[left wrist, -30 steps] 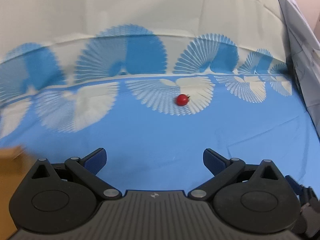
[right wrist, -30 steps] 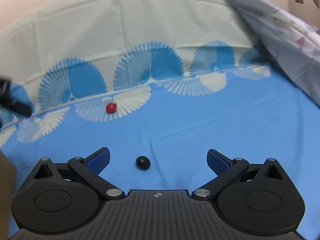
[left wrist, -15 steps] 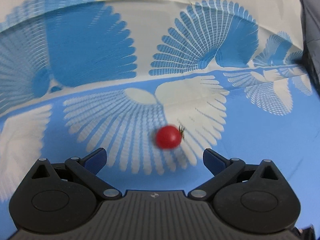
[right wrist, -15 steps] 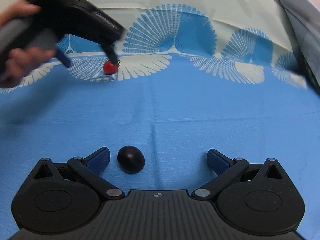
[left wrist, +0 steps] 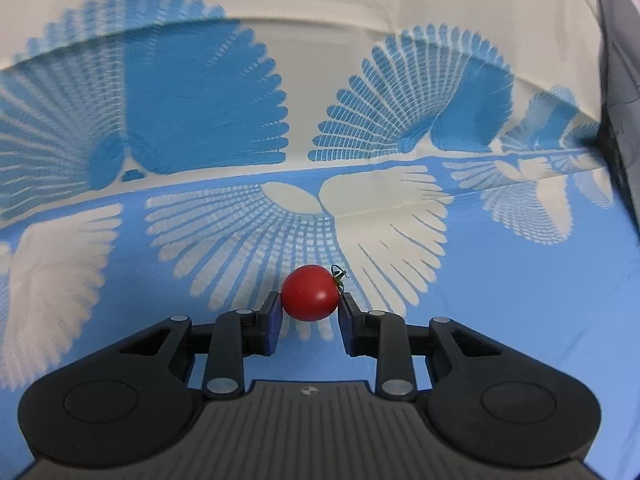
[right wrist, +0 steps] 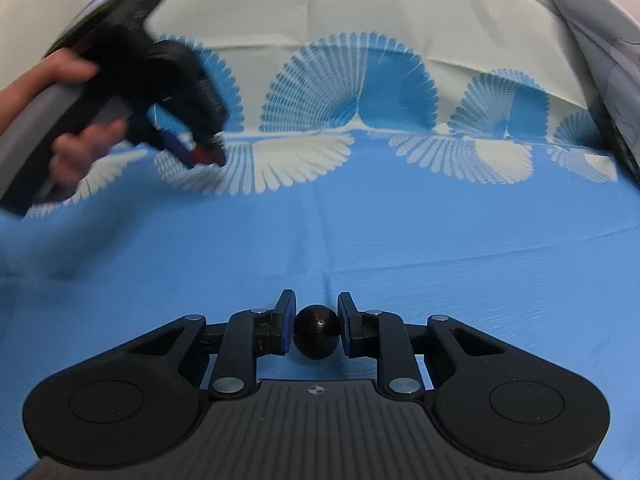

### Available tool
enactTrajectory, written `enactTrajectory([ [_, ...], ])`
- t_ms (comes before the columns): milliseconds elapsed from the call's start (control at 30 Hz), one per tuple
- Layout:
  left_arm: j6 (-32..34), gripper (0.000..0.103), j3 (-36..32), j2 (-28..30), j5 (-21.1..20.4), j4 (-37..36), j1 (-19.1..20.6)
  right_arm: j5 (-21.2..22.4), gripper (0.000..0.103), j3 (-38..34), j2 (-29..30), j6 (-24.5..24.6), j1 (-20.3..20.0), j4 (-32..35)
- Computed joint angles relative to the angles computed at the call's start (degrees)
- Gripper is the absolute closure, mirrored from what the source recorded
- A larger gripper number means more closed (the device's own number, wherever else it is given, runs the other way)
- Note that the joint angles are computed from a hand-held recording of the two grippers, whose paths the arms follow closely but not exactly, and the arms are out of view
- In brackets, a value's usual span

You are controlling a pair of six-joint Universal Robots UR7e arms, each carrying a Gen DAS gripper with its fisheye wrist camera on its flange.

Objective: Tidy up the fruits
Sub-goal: 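Close the left tool on the red tomato while the right tool grasps the black ball, then carry the red tomato with the left tool while the right tool carries the black ball into the box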

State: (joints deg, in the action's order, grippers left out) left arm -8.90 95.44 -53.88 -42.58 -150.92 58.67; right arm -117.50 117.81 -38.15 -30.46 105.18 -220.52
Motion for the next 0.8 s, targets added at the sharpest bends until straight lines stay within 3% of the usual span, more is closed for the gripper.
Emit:
enactTrajectory([
  [233, -8.8, 0.069, 11.2, -12.1, 4.9, 8.1, -8.1, 0.0, 0.079, 6.3, -8.8, 5.0, 3.0, 2.5],
  [367, -19.6, 0.069, 17.7, -21.5, 6.8, 18.9, -14.5, -0.4, 0.079, 10.2, -14.5, 9.4, 6.5, 4.8],
  [567, -41.3, 0.069, 24.1, -36.5, 7.9, 44.0, -26.5, -3.1, 0.079, 14.3, -20.9, 15.8, 15.0, 8.7],
  [800, -72.7, 0.069, 22.3, -48.1, 4.3, 82.1, -40.8, -5.6, 0.079, 17.8, -27.2, 22.0, 25.3, 15.1],
])
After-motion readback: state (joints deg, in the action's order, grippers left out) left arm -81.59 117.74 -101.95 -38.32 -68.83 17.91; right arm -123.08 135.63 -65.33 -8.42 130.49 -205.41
